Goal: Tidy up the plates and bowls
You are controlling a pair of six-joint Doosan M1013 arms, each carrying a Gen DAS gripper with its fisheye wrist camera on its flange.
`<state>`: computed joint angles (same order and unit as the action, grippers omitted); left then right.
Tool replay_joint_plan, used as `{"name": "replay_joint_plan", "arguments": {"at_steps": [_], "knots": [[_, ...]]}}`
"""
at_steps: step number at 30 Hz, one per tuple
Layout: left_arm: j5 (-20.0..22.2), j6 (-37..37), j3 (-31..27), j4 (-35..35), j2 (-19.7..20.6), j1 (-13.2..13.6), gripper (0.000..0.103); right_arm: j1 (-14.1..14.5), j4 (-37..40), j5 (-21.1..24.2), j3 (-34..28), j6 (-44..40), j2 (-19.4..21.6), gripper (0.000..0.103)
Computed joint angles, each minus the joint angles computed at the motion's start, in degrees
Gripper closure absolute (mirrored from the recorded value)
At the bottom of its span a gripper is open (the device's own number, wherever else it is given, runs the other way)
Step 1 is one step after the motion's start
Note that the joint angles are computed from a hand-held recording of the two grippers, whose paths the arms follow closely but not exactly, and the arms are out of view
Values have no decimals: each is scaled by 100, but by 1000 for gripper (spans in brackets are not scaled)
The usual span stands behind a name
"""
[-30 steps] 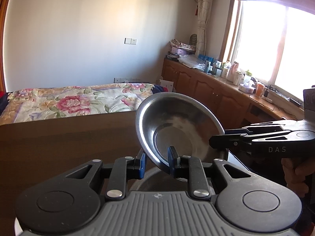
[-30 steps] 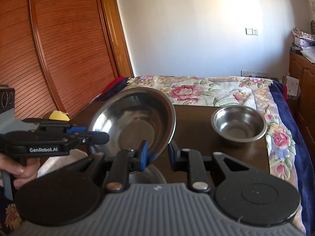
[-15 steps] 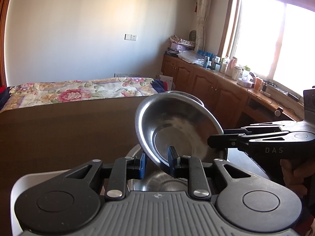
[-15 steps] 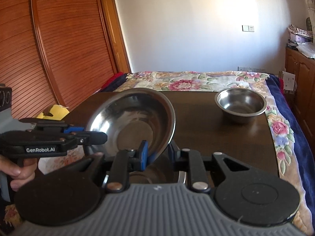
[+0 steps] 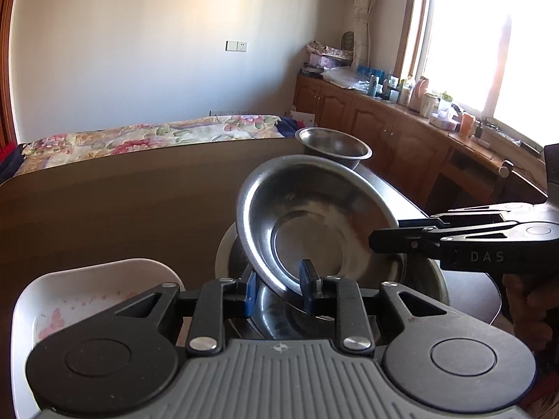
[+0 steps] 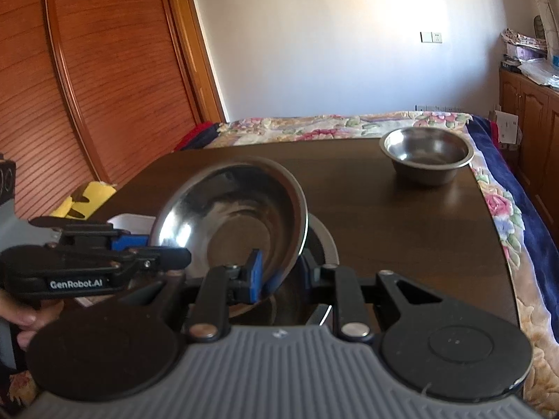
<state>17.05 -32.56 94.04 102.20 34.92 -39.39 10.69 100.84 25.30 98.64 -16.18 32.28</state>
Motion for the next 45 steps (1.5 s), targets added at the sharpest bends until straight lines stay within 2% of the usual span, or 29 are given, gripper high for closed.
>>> {"name": "replay_joint_plan", "arguments": {"at_steps": [12,16,23,29,34,37,42,45], "knots": [[1,675,-12,-442,18,-8,75,116,-273,-432,-3,-103,-42,79],[67,1044,-70,-611,53,-21,75,116,-260,-517,4,-131,-54,82],[151,1051,-57,-550,71,-13,77,115,-332,-564,-23,-25,-53,87],[276,1076,-54,-465,94,-48,78,153,-231,-731,-10,-263,-73,93],[337,1045,-41,-436,100,-64,79,197,-188,-880,-13,-503,-88,93],[325,912,-37,-355,96,-63,79,206,-192,-911,-29,-567,-82,93],[364,-68,115,412,18,-43,79,249,-94,-1050,-32,-819,-87,92],[428,-409,200,736,-37,-46,79,288,67,-1176,-28,-1062,-95,92]]}}
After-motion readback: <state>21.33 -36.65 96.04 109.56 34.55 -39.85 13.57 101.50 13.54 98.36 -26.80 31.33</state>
